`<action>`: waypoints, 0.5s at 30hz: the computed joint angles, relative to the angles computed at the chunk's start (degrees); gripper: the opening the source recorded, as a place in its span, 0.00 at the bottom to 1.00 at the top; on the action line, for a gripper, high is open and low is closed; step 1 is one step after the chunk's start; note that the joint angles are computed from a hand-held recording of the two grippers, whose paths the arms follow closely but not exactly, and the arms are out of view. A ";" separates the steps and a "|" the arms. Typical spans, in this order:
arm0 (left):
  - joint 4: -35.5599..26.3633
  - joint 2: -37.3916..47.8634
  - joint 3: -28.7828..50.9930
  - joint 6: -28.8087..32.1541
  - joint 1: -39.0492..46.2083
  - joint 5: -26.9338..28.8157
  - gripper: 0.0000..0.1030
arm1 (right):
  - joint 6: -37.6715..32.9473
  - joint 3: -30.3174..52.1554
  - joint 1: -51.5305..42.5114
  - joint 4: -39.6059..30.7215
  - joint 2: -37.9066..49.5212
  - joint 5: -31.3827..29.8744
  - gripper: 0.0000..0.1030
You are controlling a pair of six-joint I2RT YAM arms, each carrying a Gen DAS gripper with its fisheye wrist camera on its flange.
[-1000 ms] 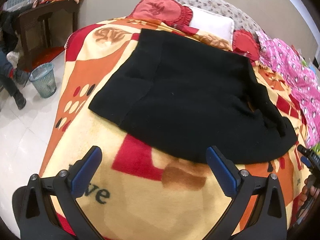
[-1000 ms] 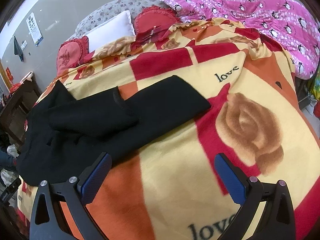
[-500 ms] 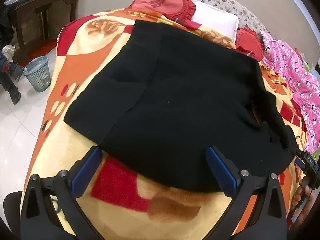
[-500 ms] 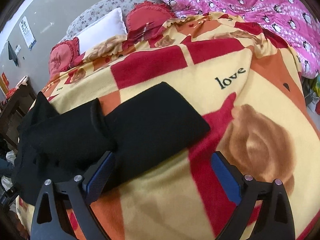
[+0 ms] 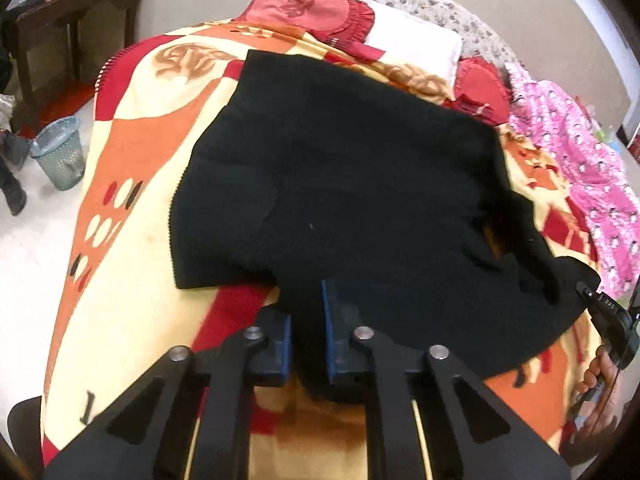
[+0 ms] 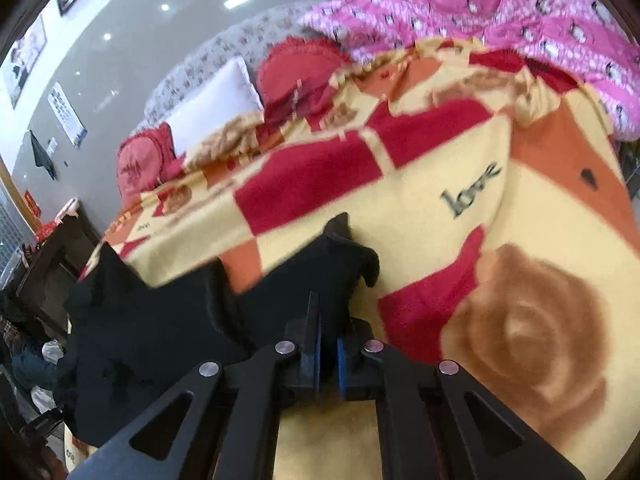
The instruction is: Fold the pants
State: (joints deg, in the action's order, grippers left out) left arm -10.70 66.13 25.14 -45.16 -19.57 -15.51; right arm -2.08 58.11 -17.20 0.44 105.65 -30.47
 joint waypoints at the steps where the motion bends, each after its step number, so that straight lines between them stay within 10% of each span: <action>1: -0.74 -1.98 -0.44 0.18 -0.09 0.79 0.09 | -0.17 -1.46 -0.85 0.25 -2.19 -0.92 0.04; 15: -12.65 -15.10 -5.28 -2.44 -9.64 2.01 0.09 | -17.54 -9.58 -17.21 -16.03 -15.49 -9.04 0.04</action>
